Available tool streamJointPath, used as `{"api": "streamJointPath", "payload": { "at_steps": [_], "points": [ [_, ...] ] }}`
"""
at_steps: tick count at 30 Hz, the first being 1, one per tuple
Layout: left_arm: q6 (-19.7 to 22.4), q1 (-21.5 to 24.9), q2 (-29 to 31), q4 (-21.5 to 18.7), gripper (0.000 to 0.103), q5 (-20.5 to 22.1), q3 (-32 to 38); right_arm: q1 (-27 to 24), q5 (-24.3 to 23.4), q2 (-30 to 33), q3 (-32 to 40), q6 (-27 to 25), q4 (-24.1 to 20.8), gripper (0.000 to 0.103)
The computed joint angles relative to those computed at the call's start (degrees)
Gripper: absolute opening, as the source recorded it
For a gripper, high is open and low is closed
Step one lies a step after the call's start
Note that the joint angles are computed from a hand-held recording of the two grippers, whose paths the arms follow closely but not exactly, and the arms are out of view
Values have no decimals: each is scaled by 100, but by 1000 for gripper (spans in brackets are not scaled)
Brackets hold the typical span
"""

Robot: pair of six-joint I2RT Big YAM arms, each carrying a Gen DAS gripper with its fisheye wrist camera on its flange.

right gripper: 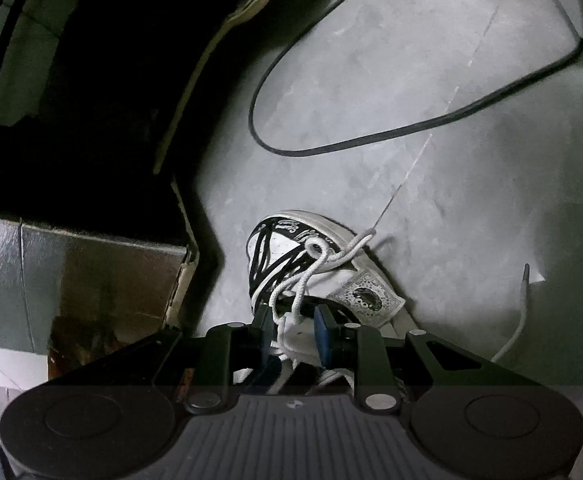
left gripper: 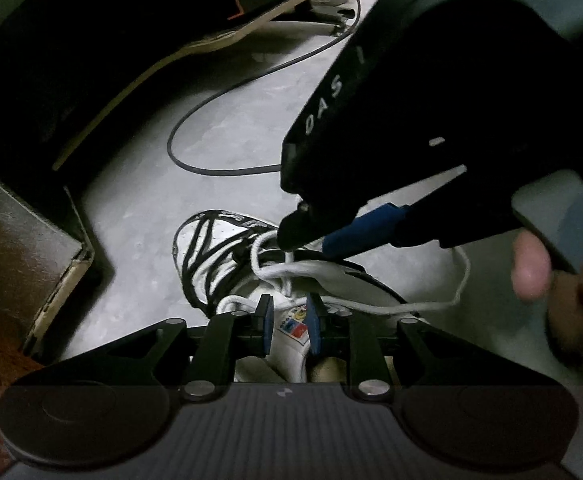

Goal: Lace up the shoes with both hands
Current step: 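Pull the lace loop tight with the right gripper while the left gripper holds the lace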

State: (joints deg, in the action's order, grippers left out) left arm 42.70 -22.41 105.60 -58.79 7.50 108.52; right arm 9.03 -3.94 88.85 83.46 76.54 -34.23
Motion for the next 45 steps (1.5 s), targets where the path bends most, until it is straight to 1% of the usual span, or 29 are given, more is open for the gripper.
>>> {"api": "streamJointPath", "payload": {
  "at_steps": [3,5,7,9,14,18,19,20,24,27,28,31,32,33,35,36,38,40,41,43,45],
  "points": [
    [-14,-16,-3,48,21,49,-13,0,104,-1,-18,88,27,27],
    [-34,-29,-3,93,22,-3,-26,-30,-12,62,10,176,21,27],
    [-156,-16,30,76,22,-46,16,-55,-47,113,17,323,11,27],
    [-238,4,86,-9,22,14,113,-99,-149,125,-41,416,153,27],
    [-242,-8,186,-59,22,72,254,-139,-161,210,97,192,20,27],
    [-281,11,262,-149,22,117,359,-178,-325,336,233,-13,-10,27],
    [-285,14,279,-166,19,131,382,-187,-368,362,265,-82,-20,27],
    [-295,16,306,-199,19,146,421,-191,-352,373,288,-155,-50,27],
    [-350,24,406,-319,15,211,557,-202,-314,377,264,-131,8,27],
    [-370,16,429,-344,15,220,584,-217,-333,444,340,-133,-105,27],
    [-352,17,448,-371,14,235,613,-219,-310,473,397,-171,-208,25],
    [-323,25,510,-469,7,293,708,-247,-415,531,451,-192,-268,17],
    [-327,30,531,-510,7,317,743,-256,-446,546,463,-192,-280,16],
    [-324,25,534,-514,7,312,747,-263,-466,547,460,-215,-259,12],
    [-260,3,516,-446,7,261,700,-257,-470,580,553,-401,-400,8],
    [-228,-8,509,-415,7,232,679,-247,-467,573,560,-483,-396,5],
    [-175,-33,499,-363,11,128,638,-229,-464,558,571,-648,-381,5],
    [-100,-77,441,-231,12,-42,524,-211,-507,560,591,-780,-379,5],
    [-78,-85,421,-209,12,-52,492,-202,-529,561,602,-846,-378,5],
    [-75,-84,398,-200,12,-29,465,-182,-516,594,696,-1047,-514,5],
    [-169,-77,392,-217,12,0,471,-152,-446,615,782,-1238,-652,5]
  ]
}}
